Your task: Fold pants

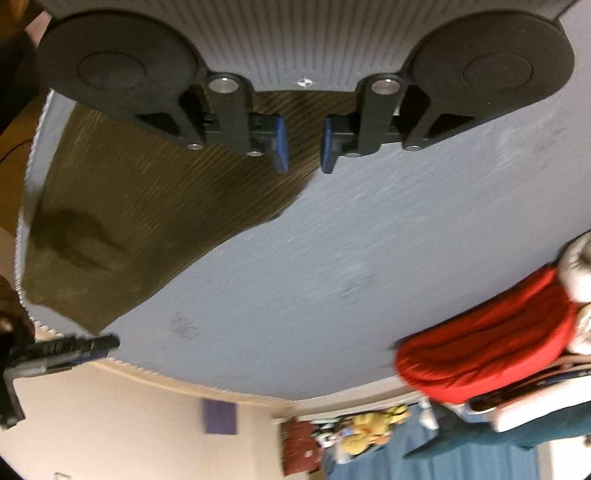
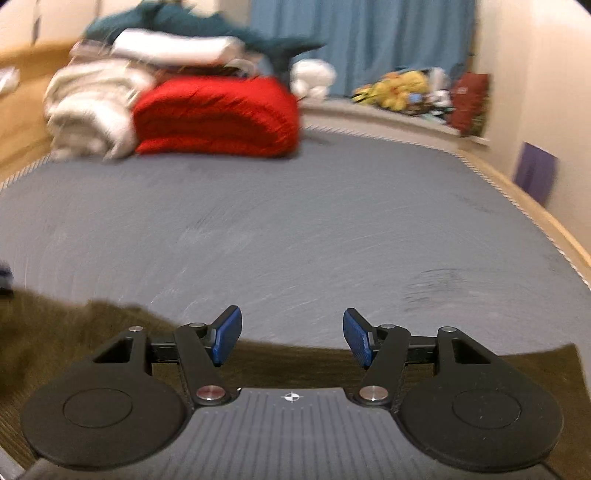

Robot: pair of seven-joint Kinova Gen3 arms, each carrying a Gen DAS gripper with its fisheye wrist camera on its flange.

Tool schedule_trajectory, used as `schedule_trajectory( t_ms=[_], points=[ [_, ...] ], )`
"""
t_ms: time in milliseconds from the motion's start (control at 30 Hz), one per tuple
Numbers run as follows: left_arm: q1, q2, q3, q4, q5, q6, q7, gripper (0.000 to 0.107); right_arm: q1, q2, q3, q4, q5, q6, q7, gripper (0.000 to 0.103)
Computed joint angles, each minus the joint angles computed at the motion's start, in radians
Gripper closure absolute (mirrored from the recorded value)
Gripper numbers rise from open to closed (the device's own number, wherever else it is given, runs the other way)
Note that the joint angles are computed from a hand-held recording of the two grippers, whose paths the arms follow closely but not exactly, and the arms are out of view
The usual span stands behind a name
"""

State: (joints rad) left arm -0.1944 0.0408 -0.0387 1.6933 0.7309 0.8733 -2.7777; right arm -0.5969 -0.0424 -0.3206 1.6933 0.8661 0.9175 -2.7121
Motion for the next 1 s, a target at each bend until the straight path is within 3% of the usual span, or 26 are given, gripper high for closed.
schedule_trajectory(
  t_ms=[167, 233, 300, 400, 467, 533, 600, 700, 867, 1000],
  points=[
    [0.043, 0.074, 0.088, -0.045, -0.048, -0.048, 0.093, 0.093, 0.091, -0.179, 0.008, 0.041, -0.03, 0.074, -0.062, 0.042],
    [0.068, 0.116, 0.107, -0.077, -0.113, -0.048, 0.155, 0.093, 0.149, -0.252, 0.02, 0.064, -0.046, 0.116, -0.089, 0.042],
    [0.143, 0.17, 0.051, -0.117, -0.19, -0.048, 0.236, 0.093, 0.206, -0.315, 0.037, 0.098, -0.072, 0.153, -0.113, 0.043],
    [0.274, 0.259, -0.088, -0.171, -0.293, -0.032, 0.358, 0.091, 0.288, -0.411, 0.098, 0.189, -0.132, 0.172, -0.177, 0.043],
    [0.313, 0.278, -0.125, -0.211, -0.316, 0.008, 0.44, 0.091, 0.327, -0.454, 0.185, 0.254, -0.209, 0.171, -0.216, 0.043],
    [0.292, 0.267, -0.088, -0.225, -0.347, 0.023, 0.516, 0.088, 0.341, -0.473, 0.278, 0.302, -0.29, 0.16, -0.275, 0.042],
    [0.214, 0.244, 0.004, -0.224, -0.354, 0.028, 0.539, 0.087, 0.353, -0.515, 0.371, 0.369, -0.371, 0.09, -0.329, 0.042],
    [0.116, 0.224, 0.125, -0.22, -0.33, 0.021, 0.534, 0.082, 0.362, -0.534, 0.483, 0.409, -0.476, 0.031, -0.289, 0.042],
    [0.123, 0.219, 0.128, -0.21, -0.355, -0.009, 0.551, 0.079, 0.429, -0.511, 0.549, 0.459, -0.587, -0.081, -0.146, 0.042],
    [0.126, 0.214, 0.131, -0.196, -0.366, -0.015, 0.547, 0.079, 0.467, -0.475, 0.564, 0.474, -0.636, -0.127, -0.099, 0.042]
  ],
)
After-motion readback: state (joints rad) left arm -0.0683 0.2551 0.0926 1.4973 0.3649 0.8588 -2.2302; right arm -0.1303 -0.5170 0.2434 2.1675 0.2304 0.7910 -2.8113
